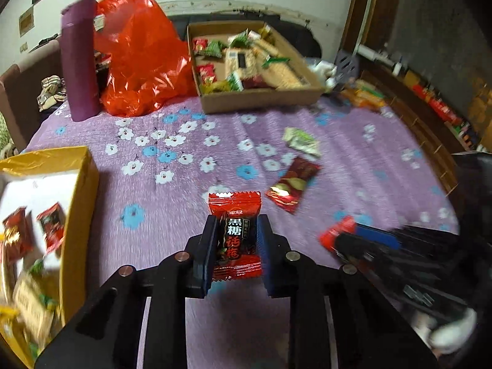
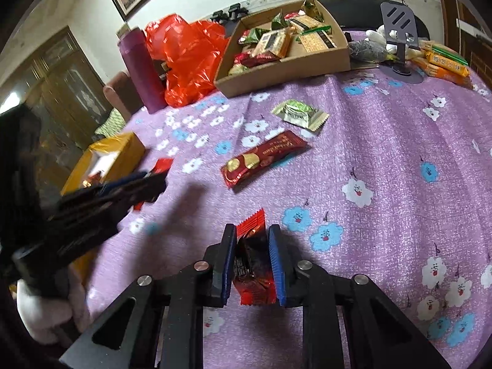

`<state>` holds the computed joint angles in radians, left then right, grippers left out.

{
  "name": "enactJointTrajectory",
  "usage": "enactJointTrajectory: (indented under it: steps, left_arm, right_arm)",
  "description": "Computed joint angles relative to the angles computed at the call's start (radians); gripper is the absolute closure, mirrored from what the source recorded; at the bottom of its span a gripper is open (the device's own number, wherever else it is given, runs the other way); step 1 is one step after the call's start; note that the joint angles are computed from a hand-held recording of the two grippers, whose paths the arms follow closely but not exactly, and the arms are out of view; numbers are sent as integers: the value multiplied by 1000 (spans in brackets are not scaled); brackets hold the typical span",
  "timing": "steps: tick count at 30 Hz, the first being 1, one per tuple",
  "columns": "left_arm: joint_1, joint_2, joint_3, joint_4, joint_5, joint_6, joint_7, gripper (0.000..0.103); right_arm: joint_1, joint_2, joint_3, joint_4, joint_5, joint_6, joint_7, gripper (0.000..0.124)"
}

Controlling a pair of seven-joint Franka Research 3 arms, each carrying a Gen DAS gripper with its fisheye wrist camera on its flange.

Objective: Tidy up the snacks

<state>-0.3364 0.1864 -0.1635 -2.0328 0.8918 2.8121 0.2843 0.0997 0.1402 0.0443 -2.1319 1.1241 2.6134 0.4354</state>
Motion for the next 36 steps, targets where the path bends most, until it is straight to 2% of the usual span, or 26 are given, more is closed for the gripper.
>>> enactJointTrajectory:
  steps: [5,14,16,19,21,24,28,30,36]
  left_arm:
    - [2,-157,-13,-124,147,44,-172,81]
    - [145,-484,-130,-362,365,119,-532,81]
    - [185,-574,-158,-416,416,160,-616,81]
    - [222,-695,-197,-478,440,182,-650,81]
    - [223,-791,-206,-529,423,193,-634,81]
    - [192,-903,-202,-589,348,177,-548,81]
    - [137,-1043,-164,-662,250,165,-435,81]
    - [117,-1115,-149,-691,214,160,-393,81]
    - [46,-1287,-105,-723,121,117,-234,81]
  right_arm:
    - [-20,-4,-7,10,64,-61,-28,102]
    - [-9,-10,-6,-2,138,0,-87,102]
    - [-6,-17,-4,-11,158,15,-108,102]
    - [8,-43,3,-39,222,84,-176,102]
    - [19,-76,2,-65,274,129,-220,102]
    - [24,-173,-21,-144,324,108,-252,103]
    - [28,-383,-79,-285,258,2,-201,103]
    - [29,-532,-113,-345,208,-44,-173,103]
    - [45,-914,-236,-381,93,-171,-106,103]
